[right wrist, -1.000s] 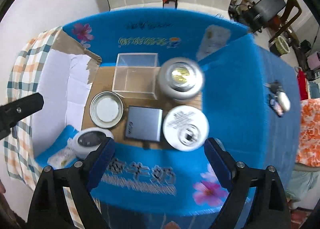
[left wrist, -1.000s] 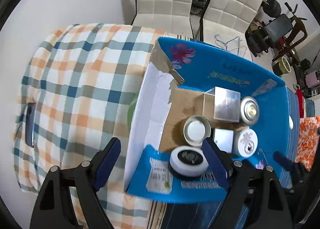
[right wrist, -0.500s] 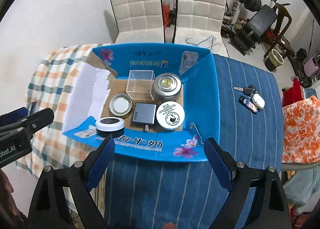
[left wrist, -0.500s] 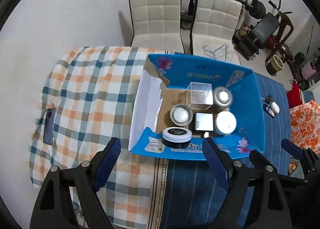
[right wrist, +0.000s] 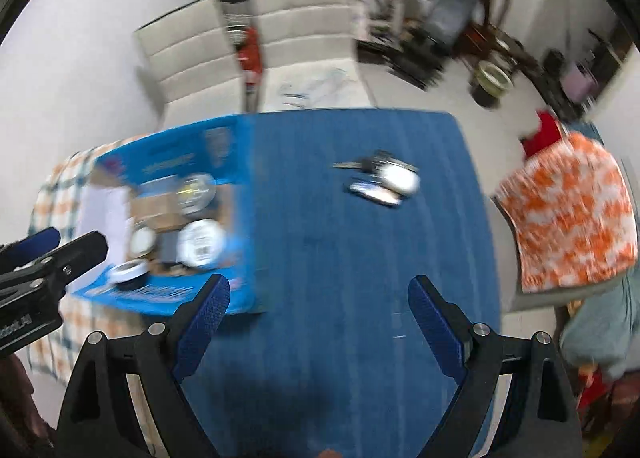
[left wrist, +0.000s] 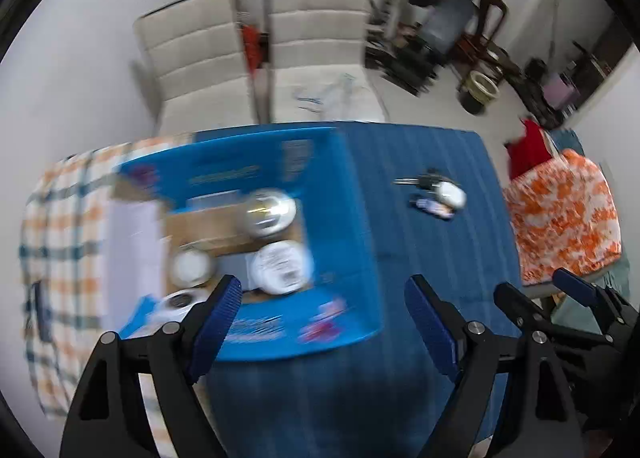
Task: Organize rigid objects
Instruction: 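Lift both grippers out of the carton and move them toward the keys, then grasp the white earbud case with the right gripper while the left grasps the lighter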
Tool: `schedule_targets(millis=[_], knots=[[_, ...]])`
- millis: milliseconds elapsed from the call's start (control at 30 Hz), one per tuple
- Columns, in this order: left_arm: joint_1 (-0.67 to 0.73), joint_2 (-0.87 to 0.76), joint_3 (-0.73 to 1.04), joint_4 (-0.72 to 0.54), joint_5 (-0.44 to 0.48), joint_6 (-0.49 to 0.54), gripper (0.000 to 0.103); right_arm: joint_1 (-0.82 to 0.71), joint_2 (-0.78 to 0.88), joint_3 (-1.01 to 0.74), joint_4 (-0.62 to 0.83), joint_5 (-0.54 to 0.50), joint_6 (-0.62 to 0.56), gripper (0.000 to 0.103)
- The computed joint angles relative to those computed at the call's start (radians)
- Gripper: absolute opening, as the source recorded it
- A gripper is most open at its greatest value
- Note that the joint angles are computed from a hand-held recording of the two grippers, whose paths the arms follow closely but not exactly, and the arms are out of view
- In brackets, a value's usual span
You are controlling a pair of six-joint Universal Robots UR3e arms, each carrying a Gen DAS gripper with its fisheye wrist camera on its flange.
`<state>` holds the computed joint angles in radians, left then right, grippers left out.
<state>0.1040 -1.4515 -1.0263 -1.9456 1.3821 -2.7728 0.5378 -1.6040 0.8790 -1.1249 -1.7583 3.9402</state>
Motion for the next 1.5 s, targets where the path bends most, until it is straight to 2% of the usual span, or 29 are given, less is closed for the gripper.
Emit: schedule_targets(millis=[100, 200, 233, 300, 433, 567, 667, 767, 833, 1000, 1133, 1267, 1300, 1333, 1400, 1500], knots=[[-0.210, -0.144, 0.015, 0.118, 0.068, -0.172, 0.084, -0.280, -0.225, 0.314, -0.086, 0.101, -0.185, 0.093], [-0.339, -0.310, 0.083, 0.163, 0.111, -0.301, 0.084, -0.579, -0.411, 0.627, -0.233, 0.223, -0.416, 0.093], [-0.357, -0.350, 0.107, 0.159, 0.110, -0.325, 0.084, -0.684, -0.440, 0.708, -0.277, 0.273, -0.503, 0.093], [-0.397, -0.472, 0.176, 0.147, 0.092, -0.390, 0.084, -0.792, -0.447, 0.801, -0.350, 0.324, -0.618, 0.092], [-0.431, -0.608, 0.228, 0.155, 0.119, -0.456, 0.083, -0.828, -0.342, 0.911, -0.553, 0.331, -0.727, 0.083], [-0.427, -0.640, 0.199, 0.196, 0.147, -0.505, 0.083, -0.771, -0.148, 0.932, -0.755, 0.329, -0.813, 0.076], [-0.427, -0.661, 0.202, 0.203, 0.174, -0.527, 0.083, -0.733, -0.023, 0.912, -0.839, 0.324, -0.862, 0.076], [-0.452, -0.691, 0.239, 0.204, 0.217, -0.538, 0.083, -0.706, 0.098, 0.871, -0.854, 0.317, -0.909, 0.074], [-0.467, -0.715, 0.266, 0.189, 0.228, -0.542, 0.082, -0.708, 0.143, 0.862, -0.856, 0.329, -0.925, 0.061], [-0.466, -0.714, 0.239, 0.213, 0.170, -0.582, 0.083, -0.783, 0.076, 0.939, -0.852, 0.314, -0.920, 0.059], [-0.489, -0.801, 0.326, 0.194, 0.146, -0.643, 0.083, -0.865, -0.025, 1.033, -0.802, 0.315, -0.974, 0.059], [-0.540, -0.967, 0.548, 0.129, 0.203, -0.683, 0.083, -0.954, -0.098, 1.101, -0.777, 0.323, -0.983, 0.059], [-0.558, -1.010, 0.599, 0.111, 0.228, -0.674, 0.086, -0.981, -0.137, 1.133, -0.766, 0.330, -0.995, 0.059], [-0.563, -1.020, 0.607, 0.119, 0.234, -0.653, 0.089, -1.005, -0.157, 1.151, -0.757, 0.337, -0.999, 0.059], [-0.573, -0.983, 0.536, 0.164, 0.254, -0.631, 0.090, -1.035, -0.184, 1.174, -0.749, 0.341, -1.007, 0.059], [-0.584, -0.914, 0.427, 0.129, 0.308, -0.580, 0.090, -1.025, -0.204, 1.188, -0.752, 0.322, -1.015, 0.059]])
